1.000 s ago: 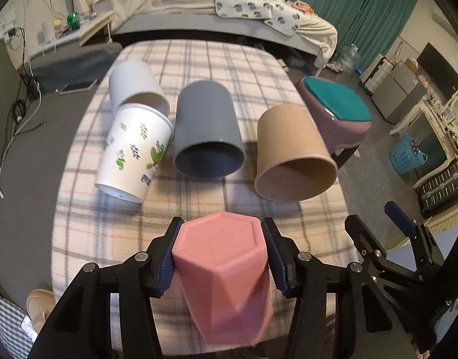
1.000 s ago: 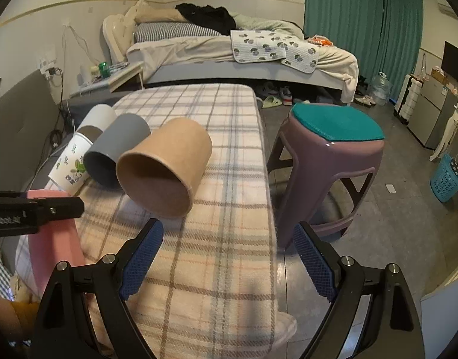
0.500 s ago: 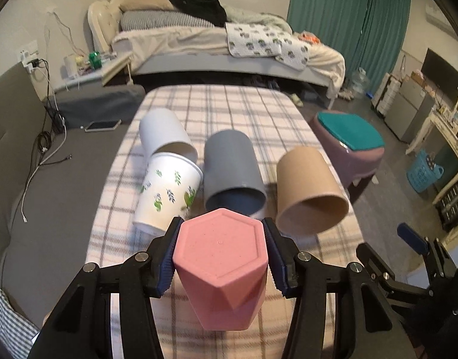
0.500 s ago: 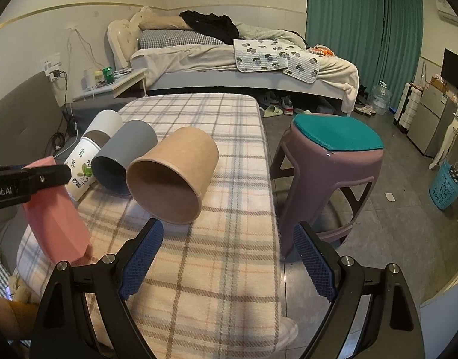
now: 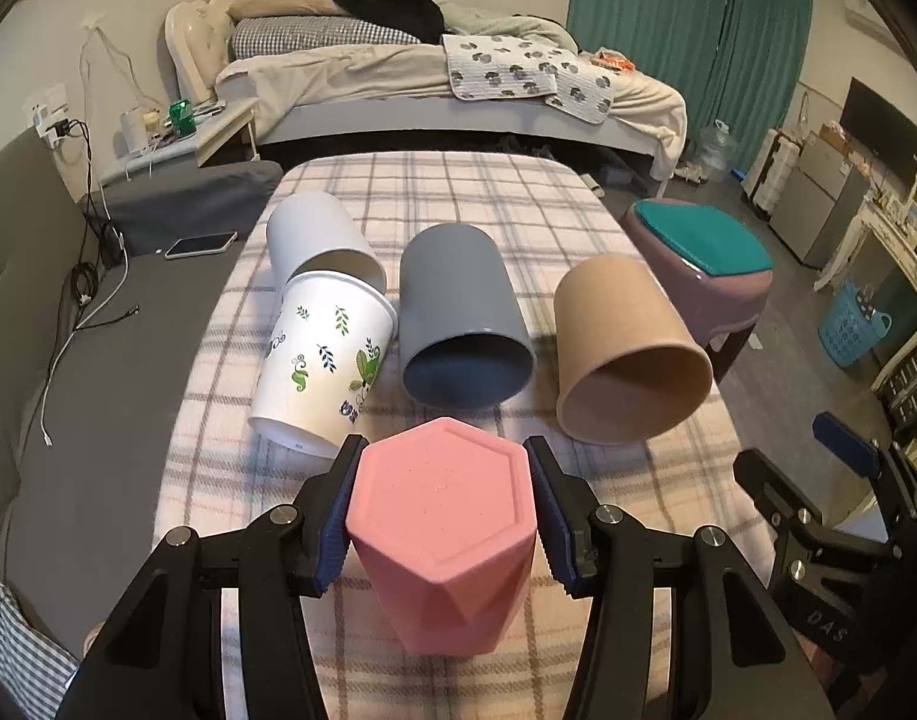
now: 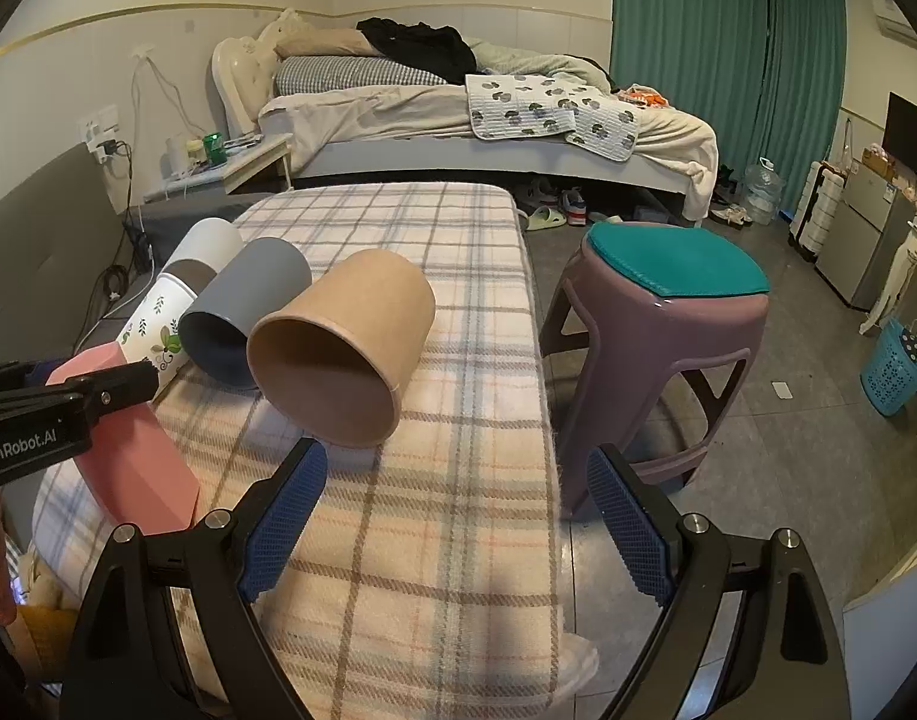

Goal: Flip cup upside down
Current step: 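Rotate the held pink cup with the left gripper until its base faces down, then lower the pink cup onto the table and open the left gripper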

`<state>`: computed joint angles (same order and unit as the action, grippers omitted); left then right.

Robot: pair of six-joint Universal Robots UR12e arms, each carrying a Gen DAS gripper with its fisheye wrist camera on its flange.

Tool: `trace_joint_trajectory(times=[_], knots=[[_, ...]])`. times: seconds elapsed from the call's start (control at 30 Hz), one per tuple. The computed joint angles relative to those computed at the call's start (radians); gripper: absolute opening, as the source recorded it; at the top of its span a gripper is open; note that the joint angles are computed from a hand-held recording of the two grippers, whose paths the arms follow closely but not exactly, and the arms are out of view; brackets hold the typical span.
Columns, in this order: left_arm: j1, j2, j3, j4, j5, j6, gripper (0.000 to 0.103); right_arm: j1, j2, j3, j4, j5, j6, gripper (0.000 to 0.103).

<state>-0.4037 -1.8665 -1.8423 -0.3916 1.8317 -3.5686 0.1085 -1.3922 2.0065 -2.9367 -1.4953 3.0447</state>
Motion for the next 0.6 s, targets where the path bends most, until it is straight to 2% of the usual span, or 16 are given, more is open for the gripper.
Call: trace_joint_trajectory(times=[0.6], knots=[[-0.008,0.026,-0.020,-0.001,-0.016,-0.011,0.057,0.005,-0.006,0.010,-0.017,-0.014,0.005,0.089]])
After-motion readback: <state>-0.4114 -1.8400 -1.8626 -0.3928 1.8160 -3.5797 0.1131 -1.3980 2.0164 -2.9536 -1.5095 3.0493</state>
